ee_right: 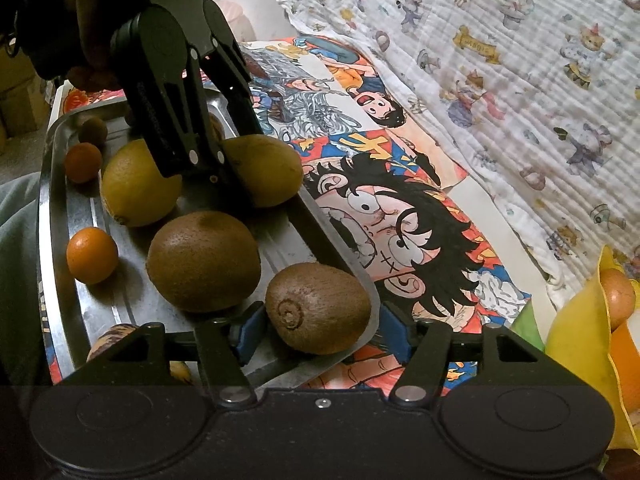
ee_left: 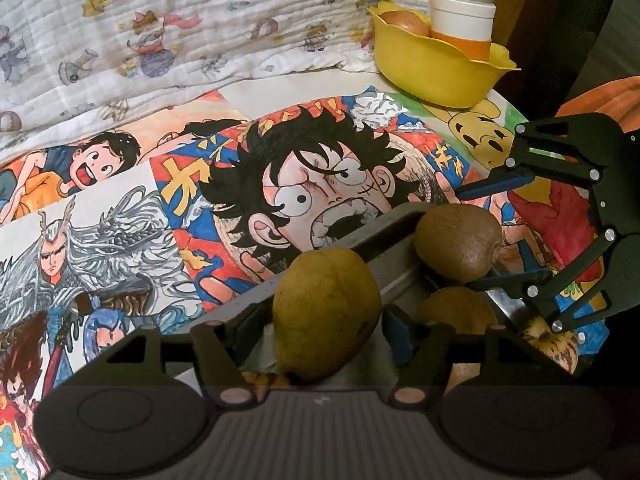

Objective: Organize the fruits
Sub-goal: 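Lower the kiwi onto the tray with the right tool while the left tool lowers the pear, then open the right tool to release the kiwi while the left tool releases the pear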

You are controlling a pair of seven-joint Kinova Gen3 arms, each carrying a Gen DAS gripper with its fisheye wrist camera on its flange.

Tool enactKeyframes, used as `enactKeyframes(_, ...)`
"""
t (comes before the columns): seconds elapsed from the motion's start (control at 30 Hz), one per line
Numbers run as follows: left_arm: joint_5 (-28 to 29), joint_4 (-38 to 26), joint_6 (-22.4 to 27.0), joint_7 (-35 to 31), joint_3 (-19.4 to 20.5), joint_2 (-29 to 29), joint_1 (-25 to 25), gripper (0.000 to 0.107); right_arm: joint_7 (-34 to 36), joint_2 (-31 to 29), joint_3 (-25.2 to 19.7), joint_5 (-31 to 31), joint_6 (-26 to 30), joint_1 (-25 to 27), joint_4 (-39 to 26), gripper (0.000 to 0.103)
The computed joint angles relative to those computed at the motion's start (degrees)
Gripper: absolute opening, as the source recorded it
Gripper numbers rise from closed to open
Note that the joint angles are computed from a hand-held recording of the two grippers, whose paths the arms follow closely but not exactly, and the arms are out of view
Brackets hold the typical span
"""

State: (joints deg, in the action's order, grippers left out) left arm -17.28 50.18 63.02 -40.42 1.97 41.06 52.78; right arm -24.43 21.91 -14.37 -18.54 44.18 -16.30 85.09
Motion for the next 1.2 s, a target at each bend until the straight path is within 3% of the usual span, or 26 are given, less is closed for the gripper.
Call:
enactKeyframes(0.6,-4.04,-4.32,5.23,1.92,-2.03,0.64,3.54,0.093,3.09,-3.21,-0.94,-2.56,-5.1,0.94,3.98,0.08)
enactKeyframes(0.97,-6.93,-6.81,9.21,4.92,-3.03,1.05,5.69,0.1,4.54,-5.29,-1.89,-7.19,-9.09,2.78,7.14,0.094)
enactKeyframes(1.2,-8.96,-8.93,12.37,6.26,-3.81,1.38,7.41,0.102,7.56,-6.36,-3.13,-11.29,-11.53,4.0,9.41,0.098)
